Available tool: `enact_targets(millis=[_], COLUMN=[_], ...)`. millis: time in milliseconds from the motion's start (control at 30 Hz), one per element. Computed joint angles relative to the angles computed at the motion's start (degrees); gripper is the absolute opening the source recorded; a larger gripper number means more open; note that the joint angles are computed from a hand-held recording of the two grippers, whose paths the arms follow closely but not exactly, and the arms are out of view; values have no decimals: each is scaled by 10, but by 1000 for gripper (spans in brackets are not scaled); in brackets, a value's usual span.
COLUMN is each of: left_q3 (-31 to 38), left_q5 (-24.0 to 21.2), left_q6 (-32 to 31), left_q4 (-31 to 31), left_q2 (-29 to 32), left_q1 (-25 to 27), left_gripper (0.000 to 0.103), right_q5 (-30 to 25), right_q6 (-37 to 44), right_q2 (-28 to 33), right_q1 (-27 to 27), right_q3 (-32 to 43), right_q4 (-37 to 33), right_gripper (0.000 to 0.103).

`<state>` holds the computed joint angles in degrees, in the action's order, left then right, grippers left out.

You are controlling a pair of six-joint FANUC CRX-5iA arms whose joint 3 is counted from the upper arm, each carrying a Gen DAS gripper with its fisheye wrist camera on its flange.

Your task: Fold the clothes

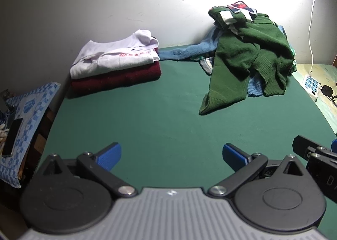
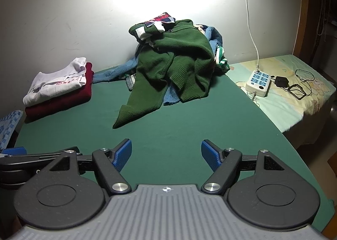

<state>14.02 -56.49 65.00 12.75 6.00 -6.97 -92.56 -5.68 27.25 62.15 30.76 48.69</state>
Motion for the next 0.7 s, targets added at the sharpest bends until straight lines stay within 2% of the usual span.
enact_targets(millis=[700], left_q3=[-4], left_q5=[-8], left_q6=[-6], left_q4=[-3], left_q2=[-1], left_q1=[-1], left_gripper=[102], right_q5=[4], right_q6=[4], right_q2=[-3], right_q1=[1], right_q3=[-4], right_q4=[-7], right_gripper=[77])
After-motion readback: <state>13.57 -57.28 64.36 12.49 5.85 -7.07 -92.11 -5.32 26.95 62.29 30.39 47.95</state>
